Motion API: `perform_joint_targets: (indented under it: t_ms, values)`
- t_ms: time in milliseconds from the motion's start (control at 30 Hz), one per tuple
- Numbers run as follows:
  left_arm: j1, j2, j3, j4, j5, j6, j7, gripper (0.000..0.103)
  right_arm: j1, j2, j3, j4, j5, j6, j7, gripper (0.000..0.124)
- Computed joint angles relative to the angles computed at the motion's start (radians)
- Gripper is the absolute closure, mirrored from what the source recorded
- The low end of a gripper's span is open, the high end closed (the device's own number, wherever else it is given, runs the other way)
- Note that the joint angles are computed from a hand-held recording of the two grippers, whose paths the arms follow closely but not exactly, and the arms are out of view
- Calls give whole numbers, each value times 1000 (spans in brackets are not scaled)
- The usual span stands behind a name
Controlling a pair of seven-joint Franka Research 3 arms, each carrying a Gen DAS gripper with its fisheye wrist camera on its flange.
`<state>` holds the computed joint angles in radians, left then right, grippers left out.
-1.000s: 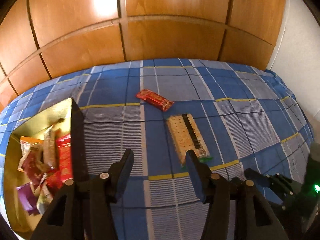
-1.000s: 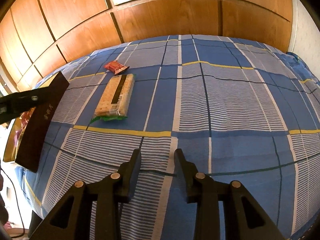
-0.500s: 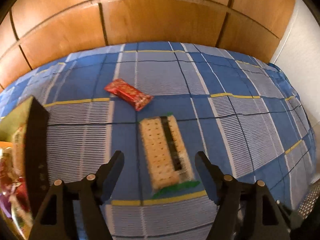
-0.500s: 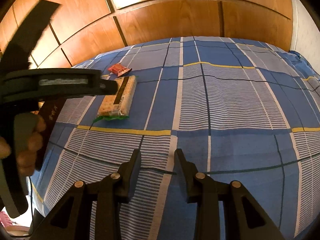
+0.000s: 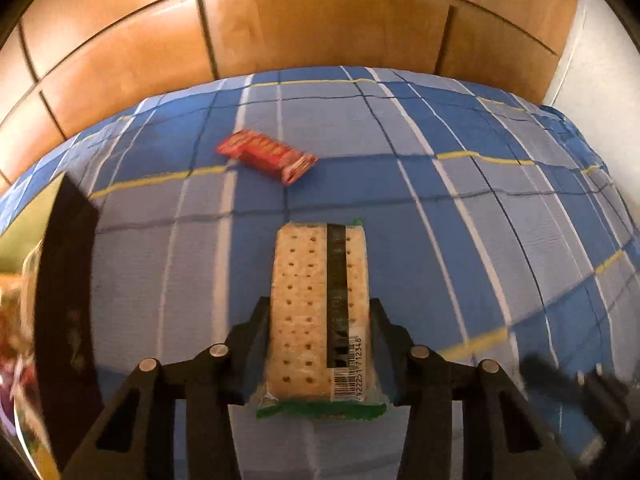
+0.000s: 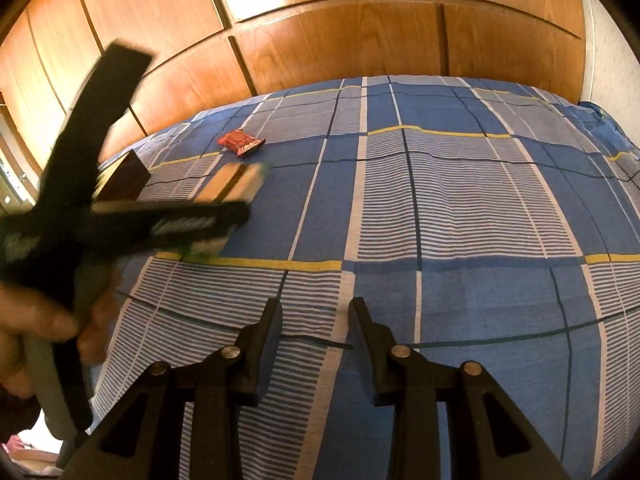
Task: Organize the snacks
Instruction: 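Grasp the cracker pack with the left tool while the right tool reaches for the red candy, then grasp the red candy bar with the right tool and lift it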
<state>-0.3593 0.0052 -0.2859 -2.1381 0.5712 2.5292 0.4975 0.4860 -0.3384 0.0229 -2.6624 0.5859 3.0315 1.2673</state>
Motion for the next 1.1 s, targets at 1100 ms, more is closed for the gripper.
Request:
perform_joint_targets:
  t_ms: [1100]
  values:
    - [59,-271,-86,-333,213,174,-216,56,-56,641,77,958,-441,-553,-83,89]
